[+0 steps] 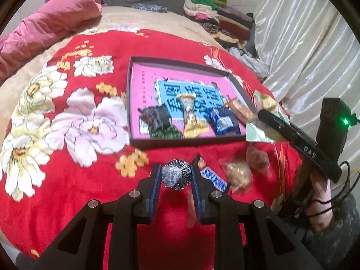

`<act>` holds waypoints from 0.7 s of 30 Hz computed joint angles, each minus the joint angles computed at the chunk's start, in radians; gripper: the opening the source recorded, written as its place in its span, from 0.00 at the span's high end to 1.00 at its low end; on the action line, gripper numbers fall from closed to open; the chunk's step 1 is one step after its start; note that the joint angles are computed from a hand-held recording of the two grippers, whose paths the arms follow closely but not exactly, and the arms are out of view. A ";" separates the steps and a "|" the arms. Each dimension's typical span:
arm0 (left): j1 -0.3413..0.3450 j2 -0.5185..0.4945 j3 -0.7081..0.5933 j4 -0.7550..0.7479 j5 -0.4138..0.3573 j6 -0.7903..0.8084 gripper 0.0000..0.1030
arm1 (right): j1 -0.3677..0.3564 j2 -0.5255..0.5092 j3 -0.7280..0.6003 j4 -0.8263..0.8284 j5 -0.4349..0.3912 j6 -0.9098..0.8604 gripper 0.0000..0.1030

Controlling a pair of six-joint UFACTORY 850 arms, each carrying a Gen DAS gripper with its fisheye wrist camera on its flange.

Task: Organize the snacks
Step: 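Carry the pastry bag and foil chocolate over the pink tray with both tools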

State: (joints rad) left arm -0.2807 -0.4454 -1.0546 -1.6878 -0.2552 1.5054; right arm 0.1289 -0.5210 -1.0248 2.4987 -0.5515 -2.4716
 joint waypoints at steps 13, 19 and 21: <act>-0.036 -0.079 -0.141 0.025 0.062 -0.055 0.74 | -0.043 -0.002 -0.004 0.095 -0.011 -0.037 0.65; -0.041 -0.129 -0.213 0.155 0.088 -0.198 0.74 | -0.059 -0.010 -0.015 0.125 0.010 -0.048 0.65; -0.042 -0.147 -0.237 0.219 0.094 -0.265 0.74 | -0.059 -0.015 -0.021 0.146 0.029 -0.062 0.65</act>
State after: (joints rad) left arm -0.3230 -0.5926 -1.2911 -1.4689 -0.1608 1.2402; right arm 0.0702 -0.5357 -1.0462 2.6450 -0.5229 -2.5335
